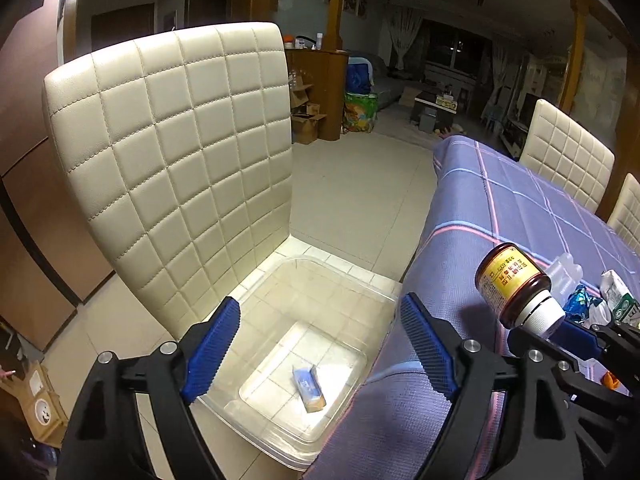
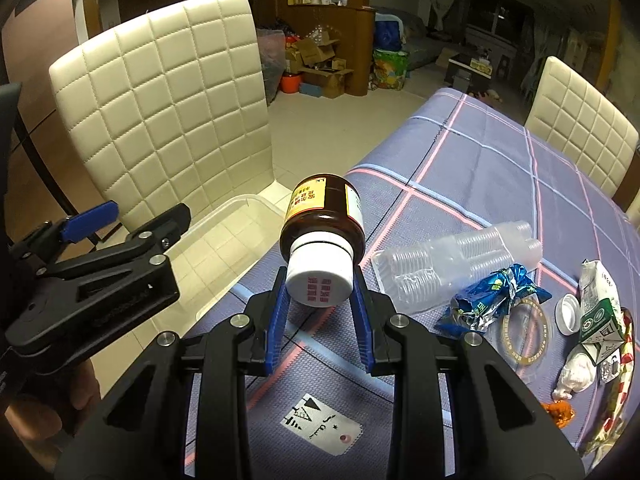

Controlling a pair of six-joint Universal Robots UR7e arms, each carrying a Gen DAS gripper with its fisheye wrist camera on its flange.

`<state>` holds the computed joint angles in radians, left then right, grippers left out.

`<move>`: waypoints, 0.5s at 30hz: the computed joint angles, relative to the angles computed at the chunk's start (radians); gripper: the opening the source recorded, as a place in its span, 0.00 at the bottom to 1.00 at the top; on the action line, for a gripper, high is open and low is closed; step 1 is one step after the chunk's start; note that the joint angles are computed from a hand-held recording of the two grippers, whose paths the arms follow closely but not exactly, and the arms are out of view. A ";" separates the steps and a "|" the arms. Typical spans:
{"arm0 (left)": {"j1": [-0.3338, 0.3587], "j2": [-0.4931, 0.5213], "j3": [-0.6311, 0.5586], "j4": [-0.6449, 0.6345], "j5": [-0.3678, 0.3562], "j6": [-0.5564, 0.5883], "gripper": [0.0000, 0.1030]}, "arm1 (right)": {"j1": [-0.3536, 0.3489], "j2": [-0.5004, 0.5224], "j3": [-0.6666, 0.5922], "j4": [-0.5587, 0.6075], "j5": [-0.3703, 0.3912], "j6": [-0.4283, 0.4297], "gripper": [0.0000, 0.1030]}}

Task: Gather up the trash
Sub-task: 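Carry the carton to the clear bin and open the left gripper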

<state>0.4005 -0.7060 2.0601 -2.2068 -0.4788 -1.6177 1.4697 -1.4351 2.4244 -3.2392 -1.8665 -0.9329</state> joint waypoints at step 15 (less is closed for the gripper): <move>0.000 -0.057 0.036 0.168 -0.044 -0.190 0.78 | 0.045 0.050 0.002 -0.001 -0.006 -0.008 0.30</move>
